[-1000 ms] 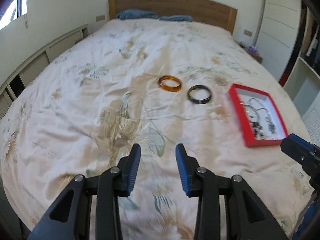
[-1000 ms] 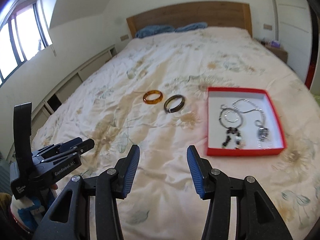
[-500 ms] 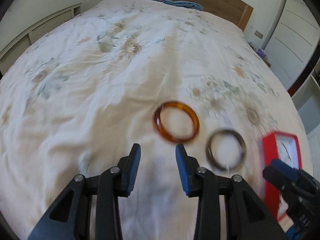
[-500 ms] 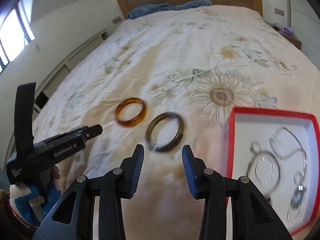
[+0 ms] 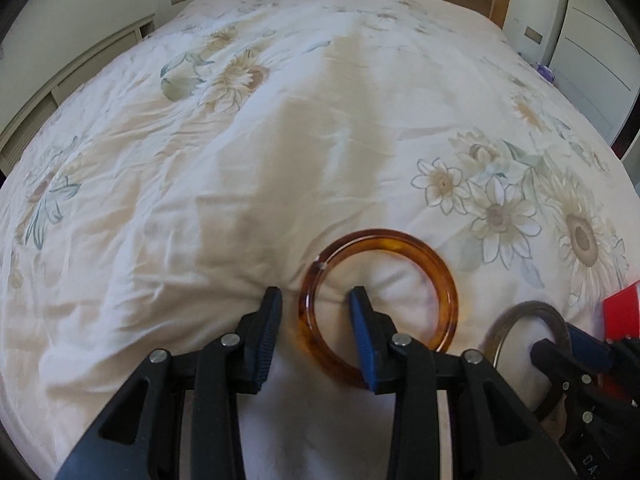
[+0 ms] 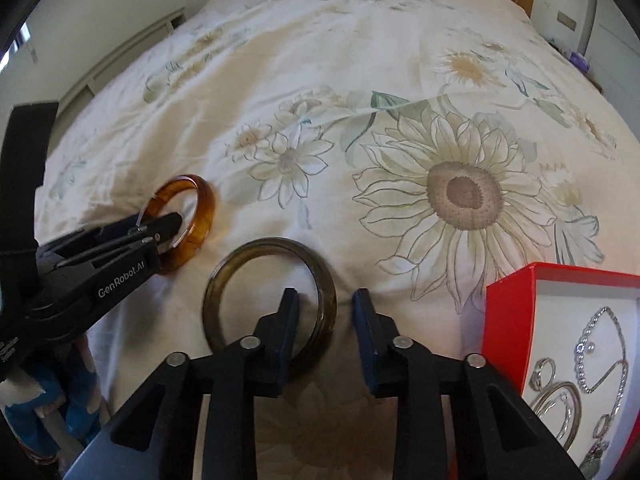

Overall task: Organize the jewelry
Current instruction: 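Grasp the dark brown bangle with the right tool while the left tool grasps the amber bangle, then carry both bangles into the red box and open both tools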

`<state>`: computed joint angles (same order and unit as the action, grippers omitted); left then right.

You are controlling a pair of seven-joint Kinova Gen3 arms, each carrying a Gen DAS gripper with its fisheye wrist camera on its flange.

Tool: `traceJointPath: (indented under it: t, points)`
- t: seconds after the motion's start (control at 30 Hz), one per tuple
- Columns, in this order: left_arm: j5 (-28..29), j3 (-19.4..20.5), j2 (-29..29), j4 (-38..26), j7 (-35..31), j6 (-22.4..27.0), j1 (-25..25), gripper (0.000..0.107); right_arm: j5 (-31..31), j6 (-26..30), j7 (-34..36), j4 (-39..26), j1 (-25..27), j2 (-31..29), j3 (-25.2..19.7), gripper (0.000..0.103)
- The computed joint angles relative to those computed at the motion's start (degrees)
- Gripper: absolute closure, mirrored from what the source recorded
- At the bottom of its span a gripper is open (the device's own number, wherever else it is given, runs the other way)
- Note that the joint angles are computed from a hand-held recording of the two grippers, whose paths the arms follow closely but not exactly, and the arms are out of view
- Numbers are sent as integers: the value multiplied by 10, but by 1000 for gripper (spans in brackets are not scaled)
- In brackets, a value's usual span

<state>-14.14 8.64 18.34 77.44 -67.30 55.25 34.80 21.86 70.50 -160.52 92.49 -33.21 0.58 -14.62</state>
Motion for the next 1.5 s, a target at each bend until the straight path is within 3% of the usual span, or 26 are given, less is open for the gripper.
traceJointPath:
  t: [0.1, 0.5, 0.87, 1.07, 1.2, 1.33, 1.5]
  points:
    - [-13, -3, -9, 13, 10, -16, 6, 96, 21, 20, -15, -6, -10, 4, -7, 92]
    - [-39, 15, -91, 65, 36, -5, -2, 98, 66, 49, -77, -8, -39, -42, -61, 93]
    - [-14, 64, -220, 95, -4, 44, -56, 98, 140, 210, -195, -99, -125, -53, -153, 93]
    - [0, 111, -271, 91, -17, 71, -71, 98, 167, 289, -290, -111, -177, -64, -206, 93]
    - [3, 156, -272, 78, 1, 83, -65, 98, 158, 324, -356, -90, -189, -90, -236, 93]
    - [-13, 198, -246, 56, 38, 89, -35, 98, 115, 363, -396, -52, -165, -145, -261, 93]
    - [-64, 232, -179, 23, 95, 92, 39, 98, 55, 392, -379, -3, -132, -223, -239, 93]
